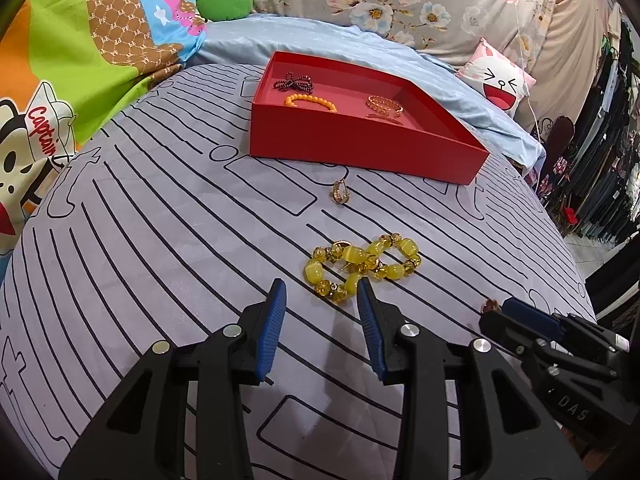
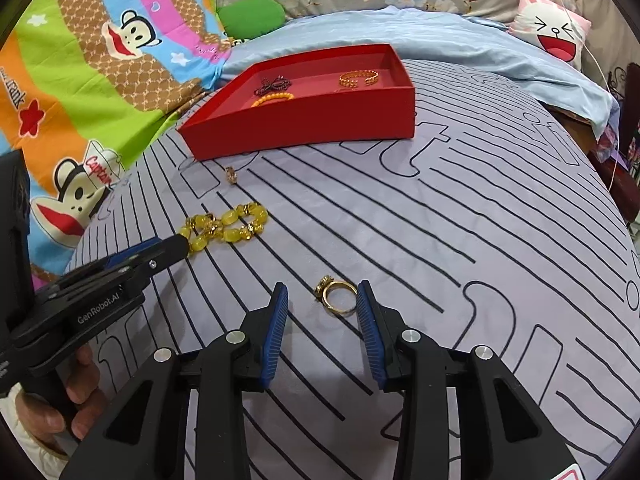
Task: Organize jewelry
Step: 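Close the right tool on the gold ring lying on the sheet, then grasp the yellow glass bead bracelet with the left tool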
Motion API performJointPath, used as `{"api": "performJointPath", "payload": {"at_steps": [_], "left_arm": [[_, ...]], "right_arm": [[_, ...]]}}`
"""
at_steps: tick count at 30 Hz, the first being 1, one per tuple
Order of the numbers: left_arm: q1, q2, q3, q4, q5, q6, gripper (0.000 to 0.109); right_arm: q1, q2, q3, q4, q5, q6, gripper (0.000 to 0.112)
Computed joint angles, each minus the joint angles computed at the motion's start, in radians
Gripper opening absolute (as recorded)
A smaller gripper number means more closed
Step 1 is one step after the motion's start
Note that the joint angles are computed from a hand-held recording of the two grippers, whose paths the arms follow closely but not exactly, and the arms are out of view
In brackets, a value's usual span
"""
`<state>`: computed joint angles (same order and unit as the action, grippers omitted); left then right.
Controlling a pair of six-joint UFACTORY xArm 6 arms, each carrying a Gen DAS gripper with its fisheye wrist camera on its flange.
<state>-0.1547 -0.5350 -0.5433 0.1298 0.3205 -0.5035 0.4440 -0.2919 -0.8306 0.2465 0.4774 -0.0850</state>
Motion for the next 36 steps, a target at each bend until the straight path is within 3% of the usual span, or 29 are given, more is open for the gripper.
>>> {"api": "performJointPath", "payload": {"at_steps": [3, 9, 22, 30, 36], "left_arm": [[-0.001, 0.001, 0.001, -0.009, 0.002, 0.007, 0.035], [-0.004, 0.005, -0.004, 0.011, 0.009, -0.008, 0.035], [-0.004, 0.014, -0.011, 0.029, 0.014, -0.023, 0.035], [0.011, 0.023, -0.015, -0.022, -0.001, 0.009, 0.034], [0.018, 0.056, -0.048, 0.052, 0.015, -0.029, 0.032]], "right_arm": [[-0.001, 0.002, 0.002, 0.000, -0.007, 0.001, 0.035], [0.003, 0.000, 0.018, -0.092, -0.040, 0.069, 0.023], [0.002, -0.005, 0.025, -0.090, -0.047, 0.070, 0.023], [0.002, -0.005, 0.027, -0.084, -0.048, 0.067, 0.023], [0.002, -0.005, 0.027, -0.085, -0.048, 0.067, 0.023]]}}
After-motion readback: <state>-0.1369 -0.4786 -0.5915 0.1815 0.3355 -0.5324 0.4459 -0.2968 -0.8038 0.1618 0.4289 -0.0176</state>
